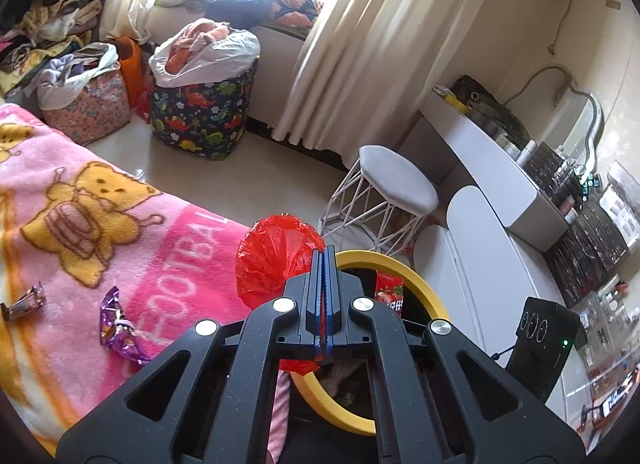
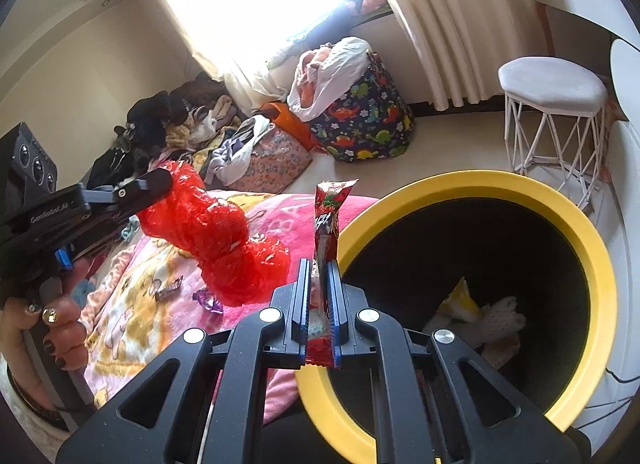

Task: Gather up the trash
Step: 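Carry the red mesh bag and red wrapper in both tools over the bin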

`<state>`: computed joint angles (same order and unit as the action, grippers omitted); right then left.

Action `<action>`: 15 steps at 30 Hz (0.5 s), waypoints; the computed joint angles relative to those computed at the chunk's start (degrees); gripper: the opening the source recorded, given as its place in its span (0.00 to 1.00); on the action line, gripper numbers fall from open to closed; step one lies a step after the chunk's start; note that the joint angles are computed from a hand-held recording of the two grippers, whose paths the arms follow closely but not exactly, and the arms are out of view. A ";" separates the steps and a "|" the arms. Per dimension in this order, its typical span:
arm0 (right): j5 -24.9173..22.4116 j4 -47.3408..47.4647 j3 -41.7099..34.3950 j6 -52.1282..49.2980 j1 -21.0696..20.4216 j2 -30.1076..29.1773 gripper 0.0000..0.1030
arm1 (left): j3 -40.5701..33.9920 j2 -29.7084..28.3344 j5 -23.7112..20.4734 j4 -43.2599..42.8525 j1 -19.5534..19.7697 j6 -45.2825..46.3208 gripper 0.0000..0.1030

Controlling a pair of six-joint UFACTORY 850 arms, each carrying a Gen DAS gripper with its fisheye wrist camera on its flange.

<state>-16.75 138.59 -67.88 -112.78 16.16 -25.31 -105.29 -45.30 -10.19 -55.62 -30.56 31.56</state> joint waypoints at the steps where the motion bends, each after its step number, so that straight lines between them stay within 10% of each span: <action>1: -0.06 0.80 0.28 -0.61 -0.16 0.16 0.08 | -0.20 -0.12 -0.14 0.06 -0.16 0.08 0.00; 15: -0.36 4.75 1.99 -2.34 -2.65 0.99 0.08 | -2.56 -1.74 -1.95 4.41 -1.93 -2.74 0.00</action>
<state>-17.11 143.33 -65.89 -115.12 13.51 -24.32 -107.85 -47.04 -12.13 -51.21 -32.49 28.82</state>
